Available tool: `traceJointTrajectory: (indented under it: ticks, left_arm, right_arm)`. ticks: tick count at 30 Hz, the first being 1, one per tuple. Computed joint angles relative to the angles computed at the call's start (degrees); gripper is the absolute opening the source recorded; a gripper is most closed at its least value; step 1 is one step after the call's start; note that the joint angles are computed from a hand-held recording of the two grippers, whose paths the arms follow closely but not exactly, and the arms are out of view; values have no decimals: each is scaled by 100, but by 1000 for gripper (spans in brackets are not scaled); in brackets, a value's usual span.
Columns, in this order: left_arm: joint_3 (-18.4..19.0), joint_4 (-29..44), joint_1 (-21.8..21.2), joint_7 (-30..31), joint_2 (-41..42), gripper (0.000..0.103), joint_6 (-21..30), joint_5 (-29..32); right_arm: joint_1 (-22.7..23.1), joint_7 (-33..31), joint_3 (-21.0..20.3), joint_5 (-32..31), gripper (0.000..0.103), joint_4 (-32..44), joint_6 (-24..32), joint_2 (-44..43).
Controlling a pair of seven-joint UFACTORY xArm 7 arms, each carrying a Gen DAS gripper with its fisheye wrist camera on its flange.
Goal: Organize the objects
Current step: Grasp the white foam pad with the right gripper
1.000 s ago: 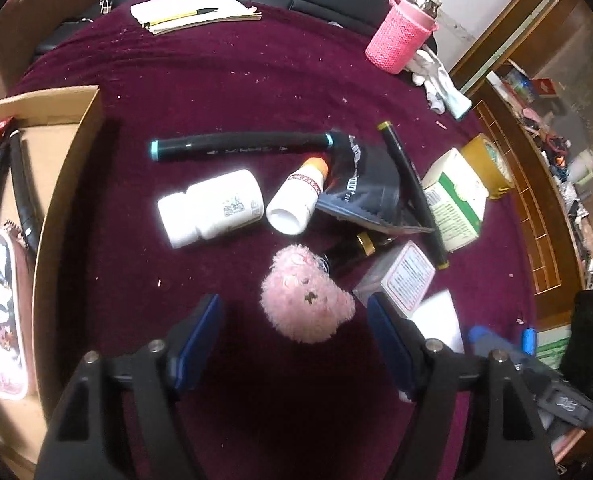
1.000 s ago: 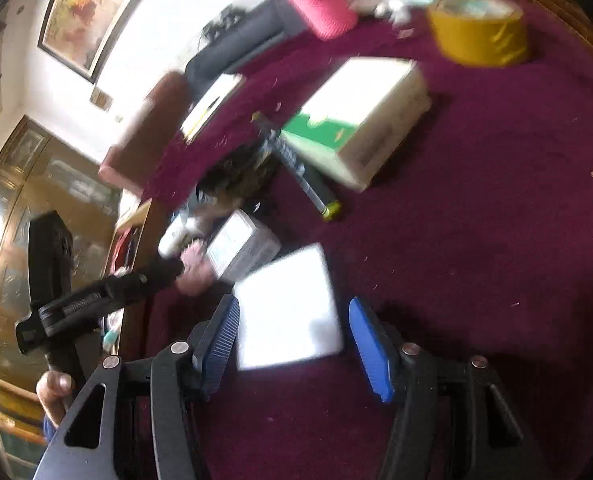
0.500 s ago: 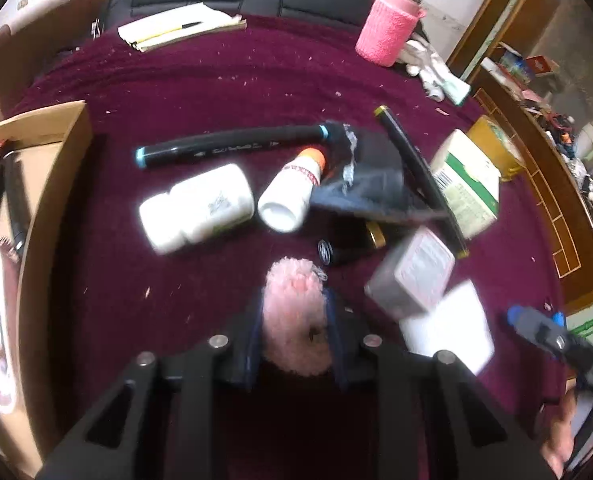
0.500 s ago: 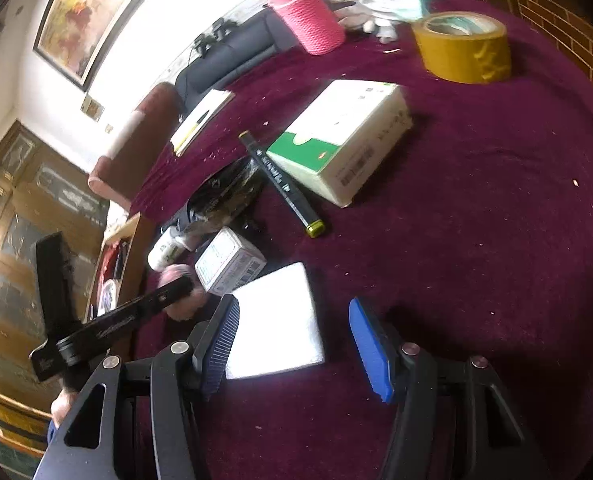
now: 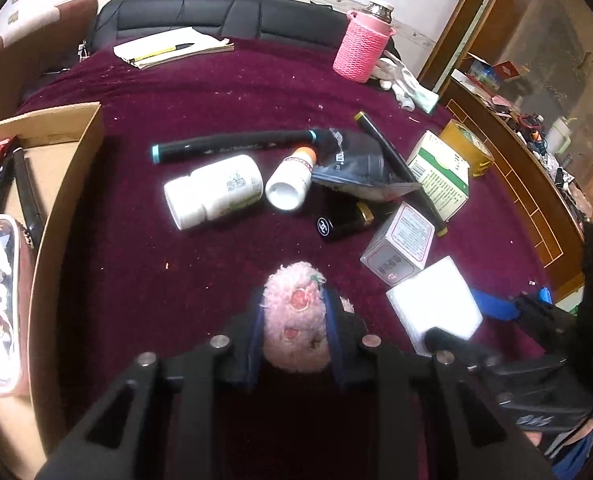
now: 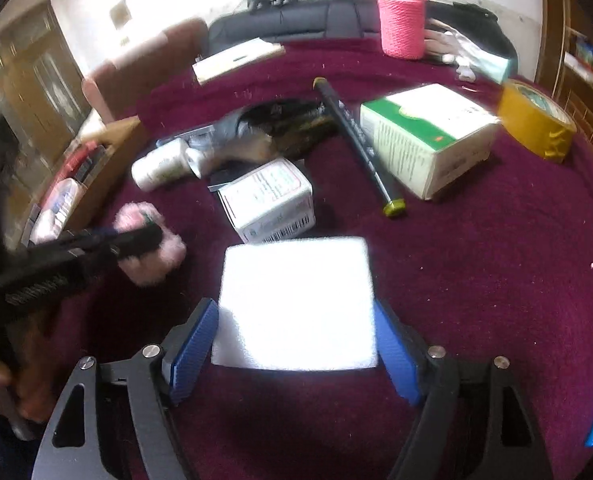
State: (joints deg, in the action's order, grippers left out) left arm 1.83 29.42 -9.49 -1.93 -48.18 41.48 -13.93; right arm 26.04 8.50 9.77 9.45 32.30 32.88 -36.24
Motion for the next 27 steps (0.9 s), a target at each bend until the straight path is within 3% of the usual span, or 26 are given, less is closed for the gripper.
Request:
traceJointTrajectory:
  ticks: [8,13,15,20,21,22,23,27]
  left_arm:
    - [-38,-121,-26,30,-119,26,-167,20]
    - [-17,-150,-36,22,-173,26,-174,48]
    - [-20,-159,-33,22,-185,26,-180,66]
    - [-81,-175,-16,-15,-202,26,-215,152]
    - [-72,-176,-25,-16,-203,26,-212,152]
    - [-70,-173,-30,-29,-201,26,-209,147]
    - [-58,-170,-42,-33,-197,26,-204,136]
    - [-30,-162,-62,-26,-191,26,-179,120]
  right_arm:
    - [-175,328,232,-376,74,69,141,-34]
    - [-211,491,131,-347,48,22,178,-267]
    - [-150,470,23,-223,47,-2,181,-309]
    - [65,235,-206,143,49,-93,-41,-324]
    - [98,197,-197,177,54,-105,-87,-339]
    - [113,155,-144,156,67,-119,-154,-346]
    - [96,150,-78,112,73,-133,-195,-350]
    - [-83,296,382,-349,79,-97,-297,-238]
